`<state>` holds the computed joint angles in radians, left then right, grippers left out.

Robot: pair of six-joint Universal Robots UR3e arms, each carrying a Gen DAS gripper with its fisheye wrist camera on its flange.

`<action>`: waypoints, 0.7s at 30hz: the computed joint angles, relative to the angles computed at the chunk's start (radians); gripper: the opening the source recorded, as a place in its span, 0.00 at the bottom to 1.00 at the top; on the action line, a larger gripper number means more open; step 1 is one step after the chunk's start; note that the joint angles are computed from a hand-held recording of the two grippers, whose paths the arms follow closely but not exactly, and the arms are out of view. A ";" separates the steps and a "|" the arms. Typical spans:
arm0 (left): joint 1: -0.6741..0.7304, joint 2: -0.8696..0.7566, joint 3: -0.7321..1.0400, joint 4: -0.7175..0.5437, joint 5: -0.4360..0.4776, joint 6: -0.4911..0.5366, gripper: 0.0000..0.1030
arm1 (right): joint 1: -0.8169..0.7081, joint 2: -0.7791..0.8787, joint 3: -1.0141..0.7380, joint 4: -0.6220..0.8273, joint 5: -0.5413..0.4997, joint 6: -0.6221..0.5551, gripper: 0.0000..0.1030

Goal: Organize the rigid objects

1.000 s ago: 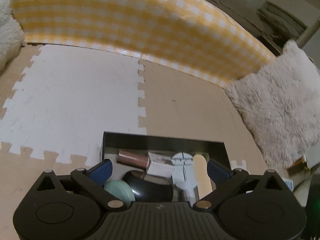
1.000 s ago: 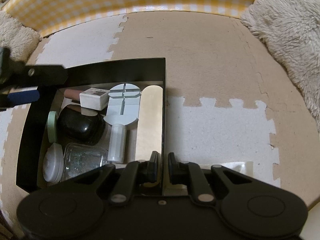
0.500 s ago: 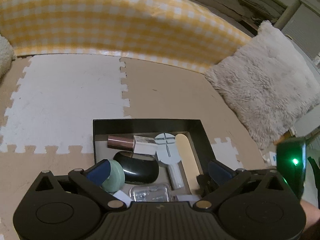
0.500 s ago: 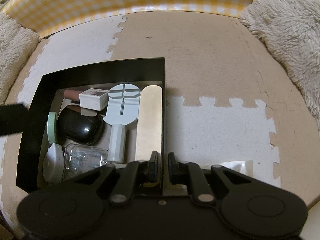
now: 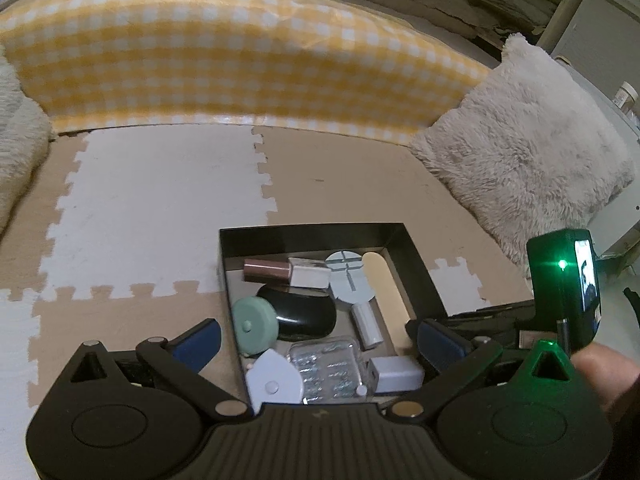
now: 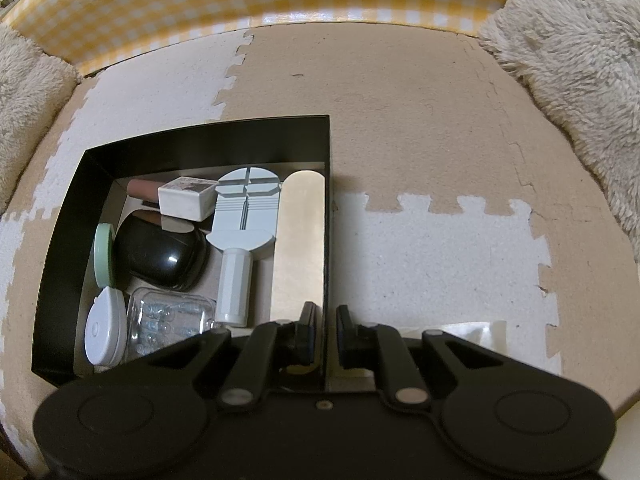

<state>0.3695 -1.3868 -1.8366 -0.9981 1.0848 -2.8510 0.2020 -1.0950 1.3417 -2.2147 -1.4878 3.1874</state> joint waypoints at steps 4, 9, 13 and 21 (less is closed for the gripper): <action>0.035 0.066 -0.034 -0.029 -0.006 0.035 1.00 | -0.010 -0.003 0.000 0.008 0.020 0.024 0.15; 0.092 0.147 -0.075 -0.069 -0.019 0.080 1.00 | 0.001 -0.025 0.003 0.018 0.010 0.018 0.26; 0.137 0.208 -0.098 -0.100 -0.034 0.108 1.00 | 0.008 -0.083 0.037 -0.016 -0.009 0.057 0.32; 0.233 0.342 -0.121 -0.176 -0.092 0.166 1.00 | 0.044 -0.223 0.097 -0.035 -0.091 0.076 0.45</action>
<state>0.6028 -1.0449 -1.9579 -1.1744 0.9931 -2.6848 0.2462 -1.3180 1.4382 -2.2498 -1.5792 3.2634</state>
